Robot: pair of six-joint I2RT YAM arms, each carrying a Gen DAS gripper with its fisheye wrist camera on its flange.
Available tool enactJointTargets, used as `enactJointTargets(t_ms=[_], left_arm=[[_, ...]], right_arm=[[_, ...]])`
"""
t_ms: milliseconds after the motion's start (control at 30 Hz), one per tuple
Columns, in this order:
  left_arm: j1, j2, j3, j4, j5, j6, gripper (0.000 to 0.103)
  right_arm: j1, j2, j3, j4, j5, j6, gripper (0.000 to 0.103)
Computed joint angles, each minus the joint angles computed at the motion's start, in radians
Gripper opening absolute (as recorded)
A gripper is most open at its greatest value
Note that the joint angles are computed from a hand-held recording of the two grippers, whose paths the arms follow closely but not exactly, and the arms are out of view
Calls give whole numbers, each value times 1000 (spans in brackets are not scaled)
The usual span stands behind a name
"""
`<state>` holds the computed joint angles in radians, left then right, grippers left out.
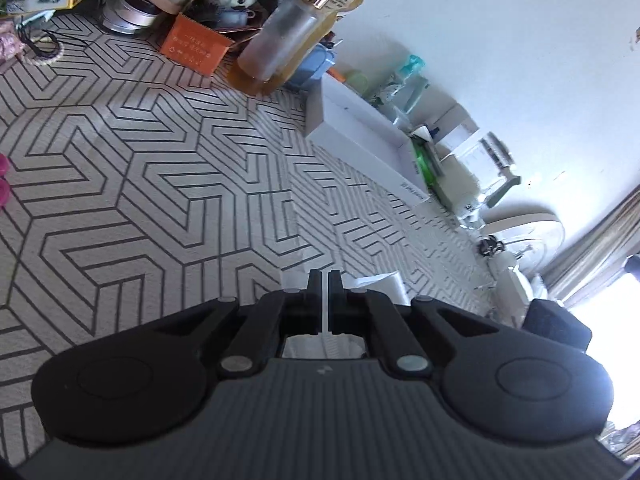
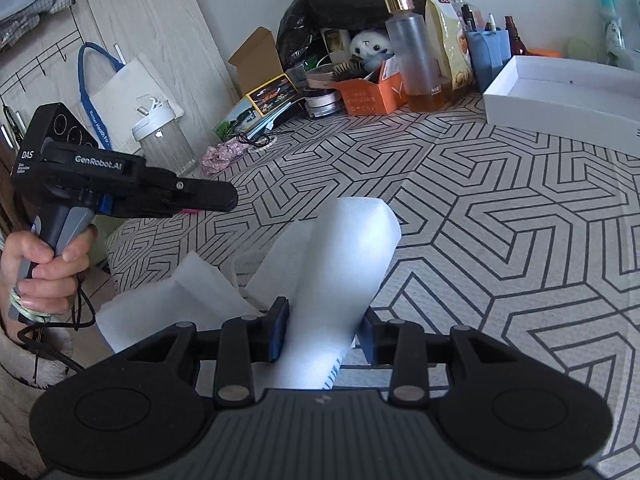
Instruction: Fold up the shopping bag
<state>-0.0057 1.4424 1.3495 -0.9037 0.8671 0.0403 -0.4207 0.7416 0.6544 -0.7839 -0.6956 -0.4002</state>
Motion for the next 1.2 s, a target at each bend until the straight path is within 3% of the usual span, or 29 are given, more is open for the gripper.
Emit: enactJointTargets(t_ms=[167, 233, 300, 400, 500, 533, 600, 700, 967, 1200], left_arm=[[23, -2, 1, -108, -21, 107, 6], [14, -5, -8, -107, -41, 113, 25], [4, -1, -20, -107, -44, 118, 35], [-22, 19, -30, -105, -31, 110, 39], [-68, -9, -79, -21, -100, 37, 33], [-82, -17, -93, 7, -114, 22, 17], [-108, -30, -120, 60, -134, 1, 4], [-118, -41, -138, 111, -141, -31, 3], [-43, 14, -102, 142, 22, -105, 1], [-48, 49, -96, 193, 61, -187, 1]], right_arm=[[15, -2, -11, 29, 4, 25, 37], [7, 4, -14, 34, -6, 26, 37], [-2, 10, -17, 39, -17, 27, 37], [-14, 22, -17, 41, -31, 25, 37], [-26, 38, -14, 39, -46, 17, 38], [-32, 44, -13, 38, -55, 14, 38], [-46, 52, -13, 35, -71, 4, 38], [-71, 49, -18, 31, -98, -26, 38], [-75, -50, -24, -58, -140, -259, 38], [-57, 4, 19, -147, -182, -437, 38]])
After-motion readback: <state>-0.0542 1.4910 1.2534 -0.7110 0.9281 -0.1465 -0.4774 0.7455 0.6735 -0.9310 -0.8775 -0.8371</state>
